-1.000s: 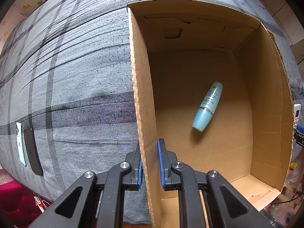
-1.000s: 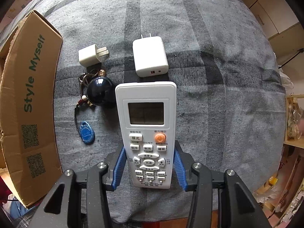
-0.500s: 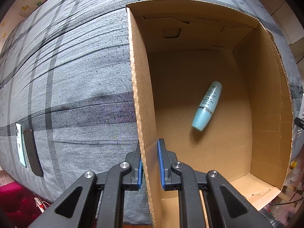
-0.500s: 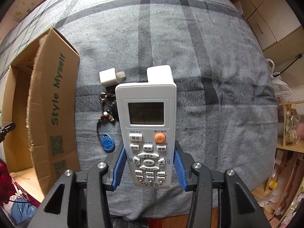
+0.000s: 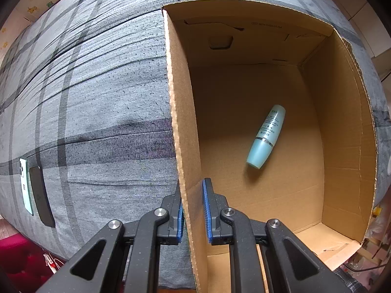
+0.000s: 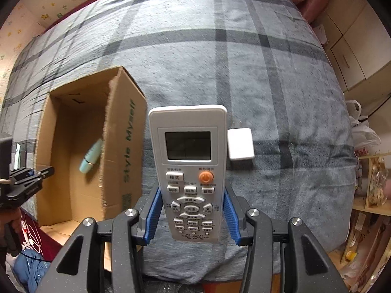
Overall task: Organize rigid objects
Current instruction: 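Lift the white remote with the right tool toward the box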
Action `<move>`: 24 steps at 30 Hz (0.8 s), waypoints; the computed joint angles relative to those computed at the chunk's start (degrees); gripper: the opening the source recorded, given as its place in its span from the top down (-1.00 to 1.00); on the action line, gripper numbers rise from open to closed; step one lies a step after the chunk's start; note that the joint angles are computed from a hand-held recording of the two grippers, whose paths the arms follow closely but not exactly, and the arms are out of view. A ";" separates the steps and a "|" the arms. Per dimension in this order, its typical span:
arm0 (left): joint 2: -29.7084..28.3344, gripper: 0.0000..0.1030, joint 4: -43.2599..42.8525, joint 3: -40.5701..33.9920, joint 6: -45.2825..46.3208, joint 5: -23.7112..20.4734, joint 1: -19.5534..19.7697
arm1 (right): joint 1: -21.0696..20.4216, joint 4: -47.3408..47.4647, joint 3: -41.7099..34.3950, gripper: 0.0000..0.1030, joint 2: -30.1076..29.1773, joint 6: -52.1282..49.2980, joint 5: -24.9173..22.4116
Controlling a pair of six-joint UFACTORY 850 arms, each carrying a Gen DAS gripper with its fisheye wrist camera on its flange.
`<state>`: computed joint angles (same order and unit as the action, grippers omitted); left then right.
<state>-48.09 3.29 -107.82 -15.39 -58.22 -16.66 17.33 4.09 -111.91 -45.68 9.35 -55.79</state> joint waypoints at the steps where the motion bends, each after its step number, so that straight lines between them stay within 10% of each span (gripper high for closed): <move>1: 0.01 0.73 0.03 0.02 0.04 0.03 0.00 | 0.18 0.27 -0.62 0.03 -0.25 -0.31 -0.02; 24: 0.94 0.73 -1.96 1.51 1.57 1.43 1.05 | 5.97 7.16 -27.54 0.03 -13.97 -7.78 -10.71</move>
<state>-47.15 1.33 -106.31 -13.82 -56.79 -15.62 23.30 11.25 -139.46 -59.66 1.56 -66.50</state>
